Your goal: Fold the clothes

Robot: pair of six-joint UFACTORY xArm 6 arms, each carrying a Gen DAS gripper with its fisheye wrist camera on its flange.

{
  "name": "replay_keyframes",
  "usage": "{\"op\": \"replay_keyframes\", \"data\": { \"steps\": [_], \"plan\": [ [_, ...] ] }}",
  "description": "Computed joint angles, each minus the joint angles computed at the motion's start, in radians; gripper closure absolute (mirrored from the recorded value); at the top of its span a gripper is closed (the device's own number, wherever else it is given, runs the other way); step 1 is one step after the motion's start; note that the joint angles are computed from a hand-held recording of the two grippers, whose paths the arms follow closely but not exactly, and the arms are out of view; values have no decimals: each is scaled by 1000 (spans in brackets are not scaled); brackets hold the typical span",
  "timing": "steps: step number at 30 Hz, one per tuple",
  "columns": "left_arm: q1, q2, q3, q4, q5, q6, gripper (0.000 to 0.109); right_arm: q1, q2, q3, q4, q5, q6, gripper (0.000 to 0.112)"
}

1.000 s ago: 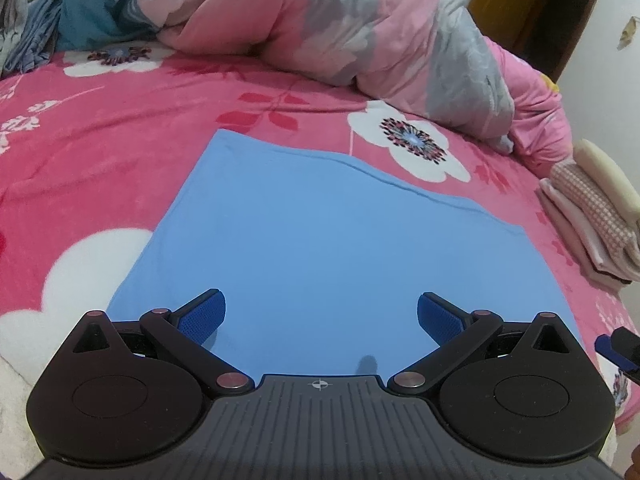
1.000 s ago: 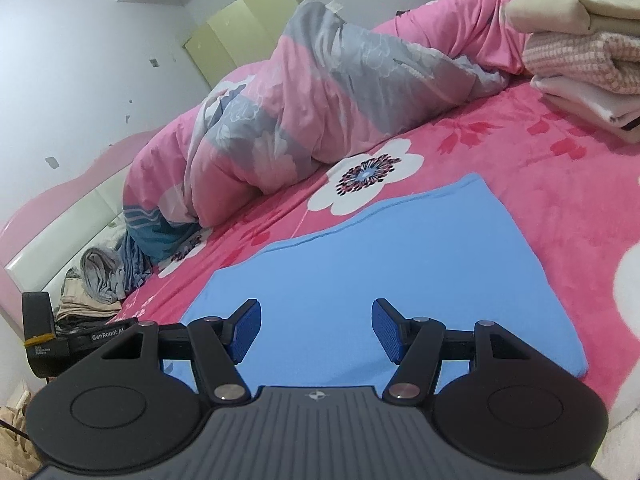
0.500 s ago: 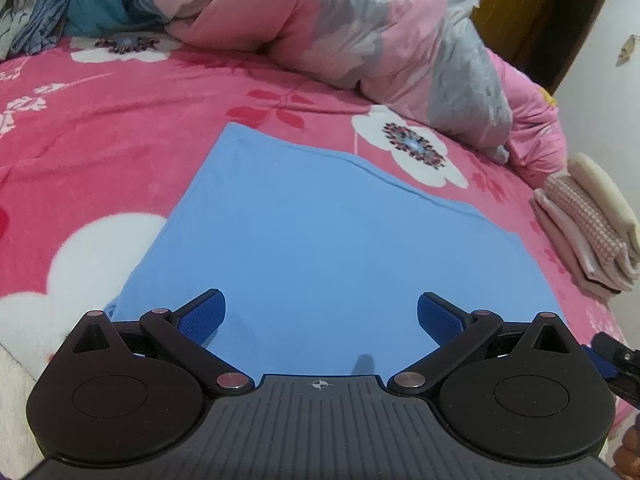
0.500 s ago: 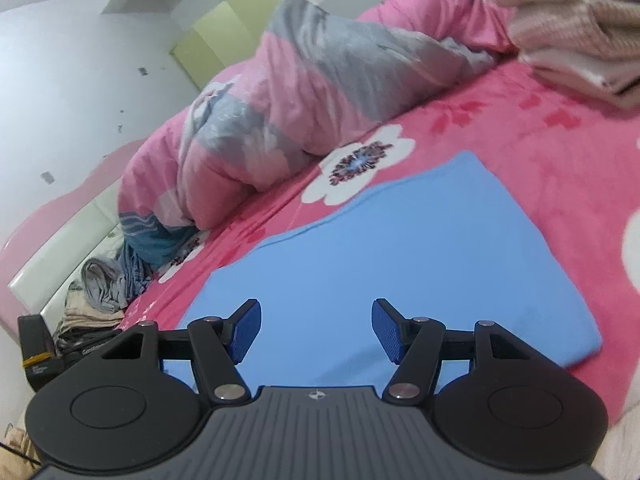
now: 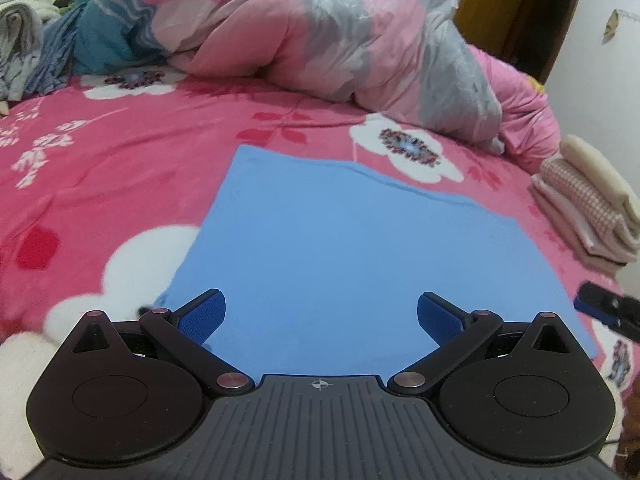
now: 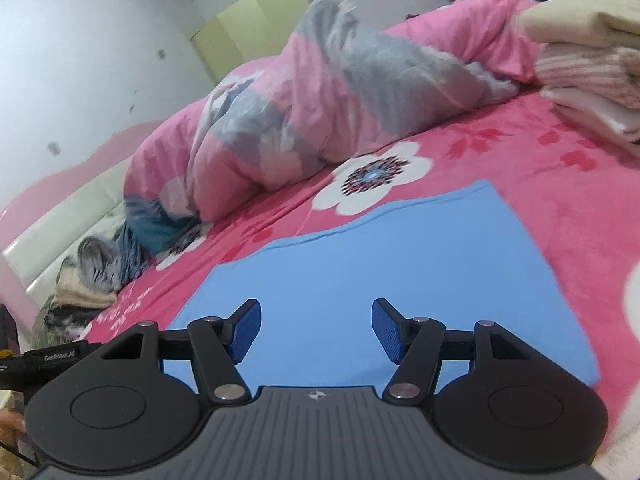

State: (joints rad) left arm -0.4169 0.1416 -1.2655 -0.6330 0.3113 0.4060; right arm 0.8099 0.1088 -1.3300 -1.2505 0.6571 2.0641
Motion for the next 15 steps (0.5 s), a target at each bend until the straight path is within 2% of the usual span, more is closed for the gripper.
{"op": "replay_keyframes", "data": {
  "steps": [5, 9, 15],
  "plan": [
    [20, 20, -5, 103, 2, -113, 6, -31, 141, -150, 177, -38, -248, 49],
    [25, 73, -69, 140, 24, -135, 6, -30, 234, -276, 249, 23, -400, 49],
    [15, 158, -166, 99, 41, -88, 6, -19, 341, -412, 317, 144, -552, 49]
  ]
}}
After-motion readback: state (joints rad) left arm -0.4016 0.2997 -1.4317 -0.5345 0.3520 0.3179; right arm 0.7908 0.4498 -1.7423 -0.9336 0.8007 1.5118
